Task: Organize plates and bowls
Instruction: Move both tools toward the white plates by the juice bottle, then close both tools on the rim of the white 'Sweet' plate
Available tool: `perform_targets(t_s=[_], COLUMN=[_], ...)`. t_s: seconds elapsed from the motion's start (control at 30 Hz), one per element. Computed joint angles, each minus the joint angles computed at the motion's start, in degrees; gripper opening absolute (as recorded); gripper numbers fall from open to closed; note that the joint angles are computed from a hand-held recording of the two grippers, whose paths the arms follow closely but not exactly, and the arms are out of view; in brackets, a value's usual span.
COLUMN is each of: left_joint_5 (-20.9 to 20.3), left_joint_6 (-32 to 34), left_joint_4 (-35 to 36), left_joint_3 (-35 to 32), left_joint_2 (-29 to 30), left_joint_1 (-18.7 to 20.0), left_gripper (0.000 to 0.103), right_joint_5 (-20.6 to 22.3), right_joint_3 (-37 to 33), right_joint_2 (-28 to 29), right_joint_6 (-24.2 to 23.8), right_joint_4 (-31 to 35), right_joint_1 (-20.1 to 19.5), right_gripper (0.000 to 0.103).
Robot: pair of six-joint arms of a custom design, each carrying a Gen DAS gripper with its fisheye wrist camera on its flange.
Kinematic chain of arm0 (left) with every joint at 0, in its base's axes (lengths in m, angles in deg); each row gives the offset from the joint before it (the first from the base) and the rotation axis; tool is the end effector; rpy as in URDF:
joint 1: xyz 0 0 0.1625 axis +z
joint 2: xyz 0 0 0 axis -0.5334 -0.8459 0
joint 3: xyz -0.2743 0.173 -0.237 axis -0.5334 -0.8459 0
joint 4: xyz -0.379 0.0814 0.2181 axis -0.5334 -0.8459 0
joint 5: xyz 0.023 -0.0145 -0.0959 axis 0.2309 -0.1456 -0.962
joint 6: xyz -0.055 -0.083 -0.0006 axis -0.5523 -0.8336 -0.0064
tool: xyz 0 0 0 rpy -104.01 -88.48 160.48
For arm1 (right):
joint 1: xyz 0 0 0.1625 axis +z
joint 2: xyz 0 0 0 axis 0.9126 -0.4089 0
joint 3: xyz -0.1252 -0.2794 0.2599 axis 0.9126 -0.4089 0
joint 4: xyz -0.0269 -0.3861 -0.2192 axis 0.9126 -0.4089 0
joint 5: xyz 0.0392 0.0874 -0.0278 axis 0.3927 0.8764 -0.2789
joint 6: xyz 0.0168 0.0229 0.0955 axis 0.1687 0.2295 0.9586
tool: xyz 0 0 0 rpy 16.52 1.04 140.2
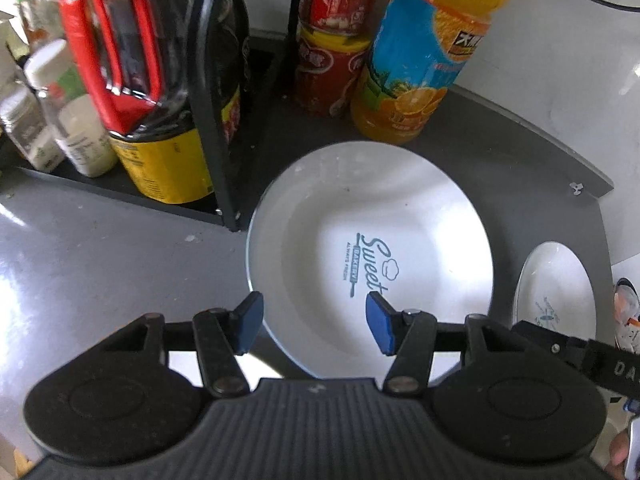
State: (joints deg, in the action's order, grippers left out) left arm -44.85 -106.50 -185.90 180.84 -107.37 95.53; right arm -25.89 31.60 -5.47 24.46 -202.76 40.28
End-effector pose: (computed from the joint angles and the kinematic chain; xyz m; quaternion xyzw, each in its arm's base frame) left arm -0.0631 -0.5827 0.1992 -0.0559 0.9159 -0.2360 0.3199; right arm 0.2660 -0.5762 0.0259 0.0379 -0.9742 0.1492 0.1648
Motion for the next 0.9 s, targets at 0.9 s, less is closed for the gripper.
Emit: perform_targets(t_s=[0.9], left_joint_5=[-4.19], left_joint_6=[4.23], left_joint_4=[-17.72], left_joint_3=[2.13], left_joint_2=[2.36], left_joint_1=[7.72], left_gripper=[0.013], right_joint_5=[-2.58], right_joint_3=[-7.67], right_joint_2=[10.00], right_joint_6=[2.76], right_joint_4=[2.06], right_joint_1=[-1.60], right_gripper=[0.017])
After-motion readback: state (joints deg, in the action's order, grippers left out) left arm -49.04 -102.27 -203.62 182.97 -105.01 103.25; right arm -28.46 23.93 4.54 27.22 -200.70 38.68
